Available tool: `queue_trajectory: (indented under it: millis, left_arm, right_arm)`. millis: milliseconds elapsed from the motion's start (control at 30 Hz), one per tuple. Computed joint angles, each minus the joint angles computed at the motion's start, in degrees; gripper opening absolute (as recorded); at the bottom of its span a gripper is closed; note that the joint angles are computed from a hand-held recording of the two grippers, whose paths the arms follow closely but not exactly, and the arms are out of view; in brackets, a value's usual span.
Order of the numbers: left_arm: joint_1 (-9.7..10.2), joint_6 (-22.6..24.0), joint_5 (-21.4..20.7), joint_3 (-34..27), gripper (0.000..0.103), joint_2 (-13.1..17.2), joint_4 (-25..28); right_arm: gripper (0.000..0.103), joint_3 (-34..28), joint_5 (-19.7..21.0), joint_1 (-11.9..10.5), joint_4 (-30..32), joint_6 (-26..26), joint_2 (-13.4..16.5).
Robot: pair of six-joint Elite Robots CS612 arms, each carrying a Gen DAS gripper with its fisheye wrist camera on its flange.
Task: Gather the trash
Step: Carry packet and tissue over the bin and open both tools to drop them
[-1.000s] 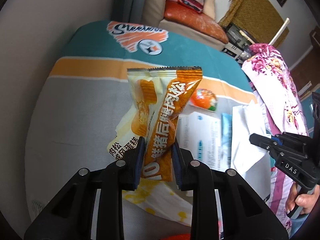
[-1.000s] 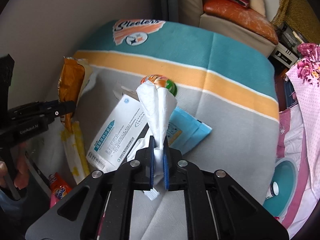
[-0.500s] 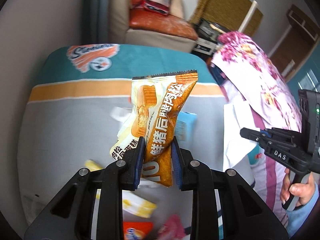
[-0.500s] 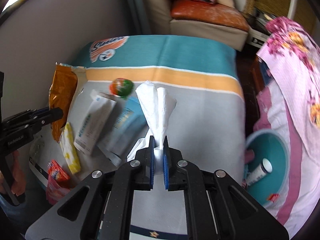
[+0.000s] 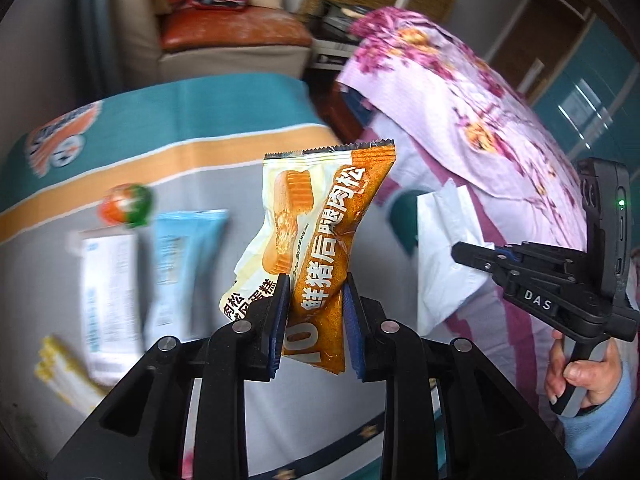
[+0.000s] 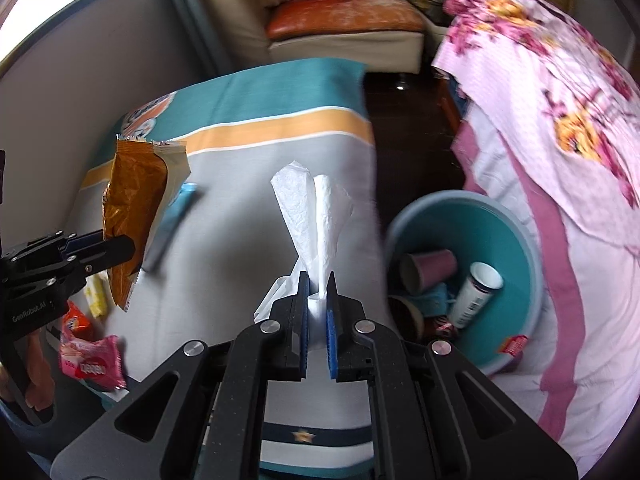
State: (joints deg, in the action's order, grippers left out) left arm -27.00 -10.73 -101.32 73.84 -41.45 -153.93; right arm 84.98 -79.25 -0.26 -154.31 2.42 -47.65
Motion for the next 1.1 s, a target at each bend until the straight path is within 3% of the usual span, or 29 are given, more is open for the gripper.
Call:
queue_trajectory:
  millis: [533, 700, 1100]
  left_arm:
    - [-5.87, 3.36, -5.21, -12.23, 0.027, 7.06, 9.38]
    - [-6.68, 3.28, -6.91, -16.32, 0.027, 9.63, 12.97]
    - [-8.15, 5.00, -5.81, -22.26, 0.027, 13.70, 18.88]
  right_arm:
    - [0.007, 7.32, -2.24, -7.85, -5.96, 4.05, -2.23]
    - [0.007, 7.03, -2.30, -8.77, -5.90, 4.39, -1.69]
    - [0.007, 6.22, -2.58, -9.67, -5.31, 4.19, -0.81]
